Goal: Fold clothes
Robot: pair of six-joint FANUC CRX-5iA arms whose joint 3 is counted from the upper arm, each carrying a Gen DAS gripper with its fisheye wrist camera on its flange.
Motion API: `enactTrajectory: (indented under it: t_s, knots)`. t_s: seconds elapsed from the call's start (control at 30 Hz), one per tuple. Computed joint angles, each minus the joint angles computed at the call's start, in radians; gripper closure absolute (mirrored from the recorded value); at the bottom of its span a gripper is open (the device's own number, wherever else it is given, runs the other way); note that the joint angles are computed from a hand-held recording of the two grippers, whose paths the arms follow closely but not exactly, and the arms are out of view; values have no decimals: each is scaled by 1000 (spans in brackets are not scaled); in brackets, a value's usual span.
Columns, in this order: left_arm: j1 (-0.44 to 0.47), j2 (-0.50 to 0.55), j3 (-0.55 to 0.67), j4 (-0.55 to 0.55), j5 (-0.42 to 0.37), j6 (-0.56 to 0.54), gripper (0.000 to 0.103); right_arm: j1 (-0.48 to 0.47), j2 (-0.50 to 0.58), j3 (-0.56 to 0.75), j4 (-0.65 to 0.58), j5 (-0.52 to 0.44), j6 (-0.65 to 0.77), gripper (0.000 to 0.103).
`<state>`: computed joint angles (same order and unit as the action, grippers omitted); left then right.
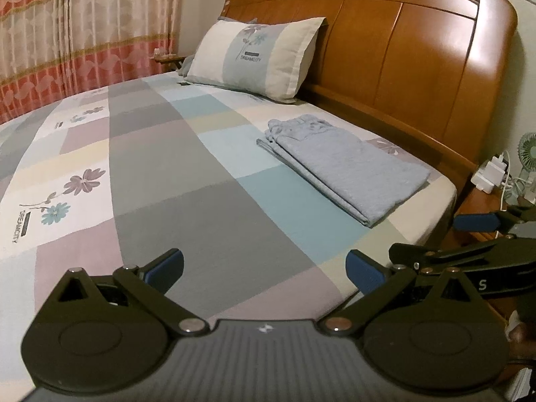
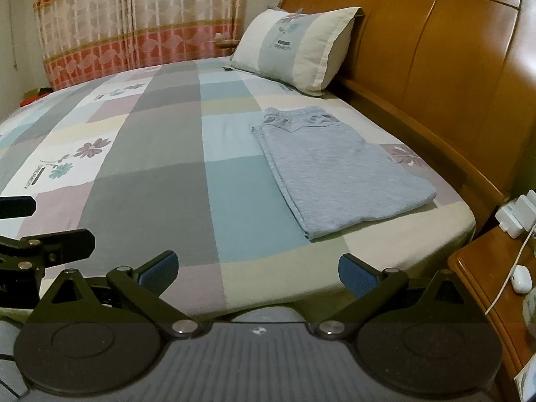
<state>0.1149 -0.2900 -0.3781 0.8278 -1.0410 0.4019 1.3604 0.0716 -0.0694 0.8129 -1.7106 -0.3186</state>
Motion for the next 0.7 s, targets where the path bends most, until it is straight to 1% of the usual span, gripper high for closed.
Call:
enactTrajectory:
  t_s: [0.47,0.7]
  knots:
    - [-7,16,23,-20,-30,9,1,5,1,1,-1,-13,-15,0]
    - [-37,71,83,-31,-86,19,1,-1,2,9,-5,-38,-10,0]
